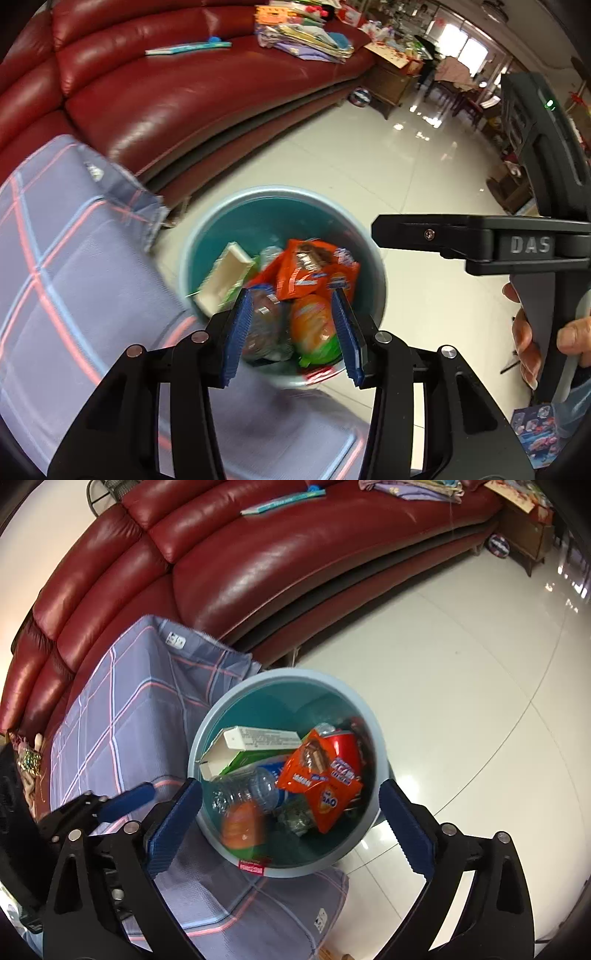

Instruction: Collect trash

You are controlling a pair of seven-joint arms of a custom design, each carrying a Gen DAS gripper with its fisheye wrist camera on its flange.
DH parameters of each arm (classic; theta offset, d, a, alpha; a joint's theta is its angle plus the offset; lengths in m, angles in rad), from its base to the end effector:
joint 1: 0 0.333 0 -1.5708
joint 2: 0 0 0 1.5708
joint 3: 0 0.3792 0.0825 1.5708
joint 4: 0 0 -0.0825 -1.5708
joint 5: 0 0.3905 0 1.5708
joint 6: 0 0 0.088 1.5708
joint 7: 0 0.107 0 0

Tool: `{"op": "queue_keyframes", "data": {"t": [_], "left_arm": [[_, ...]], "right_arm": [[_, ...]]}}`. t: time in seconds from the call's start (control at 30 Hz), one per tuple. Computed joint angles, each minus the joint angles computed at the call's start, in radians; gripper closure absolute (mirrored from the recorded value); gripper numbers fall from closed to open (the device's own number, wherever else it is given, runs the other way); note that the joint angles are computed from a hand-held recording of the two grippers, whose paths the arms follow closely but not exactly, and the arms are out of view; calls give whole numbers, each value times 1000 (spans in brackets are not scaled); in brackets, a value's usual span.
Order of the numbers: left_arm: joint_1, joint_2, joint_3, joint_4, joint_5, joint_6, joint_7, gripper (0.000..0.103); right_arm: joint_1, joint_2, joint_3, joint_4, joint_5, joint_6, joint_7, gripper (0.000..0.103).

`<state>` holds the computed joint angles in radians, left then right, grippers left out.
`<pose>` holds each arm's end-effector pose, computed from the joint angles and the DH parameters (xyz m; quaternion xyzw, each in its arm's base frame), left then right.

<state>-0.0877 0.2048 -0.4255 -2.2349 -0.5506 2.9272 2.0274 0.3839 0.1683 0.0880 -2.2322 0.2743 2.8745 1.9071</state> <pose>0.5371 -0.2536 0.3908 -0.5185 0.8075 -0.2780 0.0418 0.5376 0.2552 0.4043 -0.6447 0.7247 -0.0186 0.2426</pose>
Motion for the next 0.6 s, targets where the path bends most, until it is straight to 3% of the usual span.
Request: {"op": "queue_keyframes", "data": {"t": [0.13, 0.2, 0.23, 0.27, 0.37, 0.53, 0.6], "left_arm": [[-5, 36, -1, 30, 19, -7, -36, 60], [-12, 26, 7, 19, 53, 6, -58, 42], [-46, 16, 42, 4, 117, 36, -114, 20], [-76, 4, 77, -16, 183, 72, -173, 14], [-88, -19, 107, -35, 281, 79, -275, 7], [10, -47, 30, -67, 199, 43, -239, 7], [-26, -61, 82, -80, 260, 35, -315, 7]], "right_arm": [[-11, -10, -6, -20, 13, 6, 11, 5], [-17, -14, -5, -31, 25, 10, 10, 5], [-19, -15, -4, -33, 28, 8, 8, 5], [-21, -16, -2, -34, 33, 3, 5, 5], [-34, -14, 15, -28, 79, -17, -31, 4], [-22, -29, 24, -39, 104, 9, -63, 4], [-13, -42, 26, -49, 97, 24, -72, 4]]}}
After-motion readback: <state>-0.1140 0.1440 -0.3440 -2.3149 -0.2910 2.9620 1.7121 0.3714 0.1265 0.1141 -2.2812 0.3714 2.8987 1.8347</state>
